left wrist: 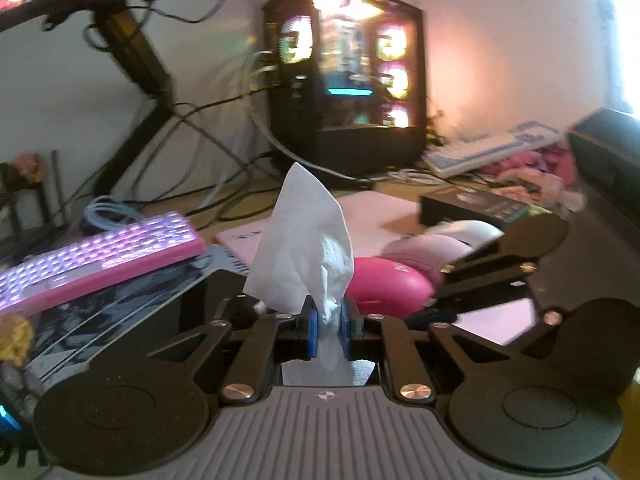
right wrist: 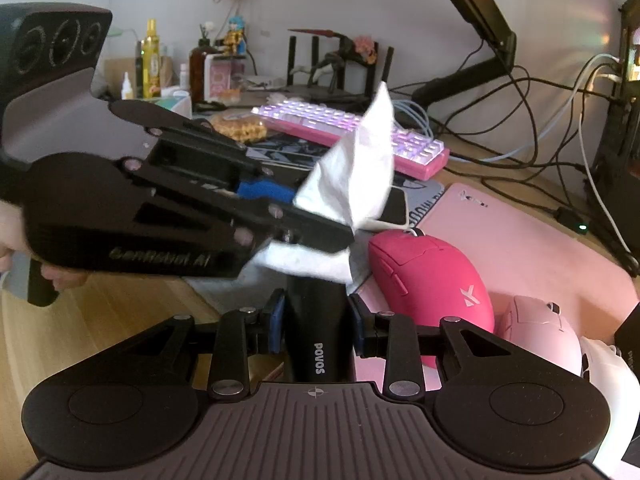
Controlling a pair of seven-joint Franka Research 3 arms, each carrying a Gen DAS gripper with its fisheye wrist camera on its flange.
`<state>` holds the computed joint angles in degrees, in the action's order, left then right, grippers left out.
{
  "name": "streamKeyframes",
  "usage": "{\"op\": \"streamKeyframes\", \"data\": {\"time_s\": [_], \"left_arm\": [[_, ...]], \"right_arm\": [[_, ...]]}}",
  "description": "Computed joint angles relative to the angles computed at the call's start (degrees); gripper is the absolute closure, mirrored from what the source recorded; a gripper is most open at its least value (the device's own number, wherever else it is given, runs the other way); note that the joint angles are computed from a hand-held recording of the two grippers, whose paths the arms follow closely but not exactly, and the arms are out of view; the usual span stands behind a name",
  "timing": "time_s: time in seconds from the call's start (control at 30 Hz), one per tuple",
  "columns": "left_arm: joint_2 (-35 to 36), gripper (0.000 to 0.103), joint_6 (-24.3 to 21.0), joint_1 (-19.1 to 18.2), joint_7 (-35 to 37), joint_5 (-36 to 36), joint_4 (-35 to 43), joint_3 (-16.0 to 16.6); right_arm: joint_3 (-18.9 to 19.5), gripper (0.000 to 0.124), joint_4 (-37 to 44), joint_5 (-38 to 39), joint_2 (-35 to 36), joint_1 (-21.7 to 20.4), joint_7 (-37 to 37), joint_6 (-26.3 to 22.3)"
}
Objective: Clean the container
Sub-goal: 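Sweep the tissue across the shaver head with the left gripper, then keep wiping the shaver head with the tissue in the left gripper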
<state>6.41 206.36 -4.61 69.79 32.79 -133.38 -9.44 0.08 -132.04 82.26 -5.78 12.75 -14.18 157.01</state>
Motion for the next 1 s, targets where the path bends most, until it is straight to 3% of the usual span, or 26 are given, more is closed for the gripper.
{"op": "streamKeyframes", "data": {"time_s": [0.13, 0.37, 0.5, 0.83, 0.93, 1.0], "left_arm": [[0.40, 0.087, -0.05, 1.20, -3.39, 2.31, 0.83, -0.28], [-0.11, 0.087, 0.01, 0.23, 0.82, 3.05, 0.29, -0.07], [0.64, 0.087, 0.92, 2.81, -5.31, 13.58, 2.14, -1.11], [2.97, 0.088, 3.95, 5.43, -20.61, 30.51, 6.82, -0.64], [2.56, 0.087, 3.49, 4.43, -19.20, 27.93, 5.96, 0.07], [1.74, 0.087, 2.42, 3.14, -15.37, 22.17, 4.24, 0.55]], "right_arm": [[0.08, 0.088, 0.08, 0.08, 0.10, 0.03, 0.16, 0.21], [0.14, 0.088, 0.19, 0.18, 0.26, 0.02, 0.24, 0.22], [0.10, 0.088, -0.02, 0.30, 0.16, -0.02, 0.22, -0.01], [0.10, 0.088, 0.06, 0.05, 0.21, -0.05, 0.73, -0.14], [0.11, 0.088, 0.03, 0.08, 0.18, -0.06, 0.64, -0.10], [0.15, 0.088, 0.00, 0.28, 0.17, -0.01, 0.33, 0.10]]}}
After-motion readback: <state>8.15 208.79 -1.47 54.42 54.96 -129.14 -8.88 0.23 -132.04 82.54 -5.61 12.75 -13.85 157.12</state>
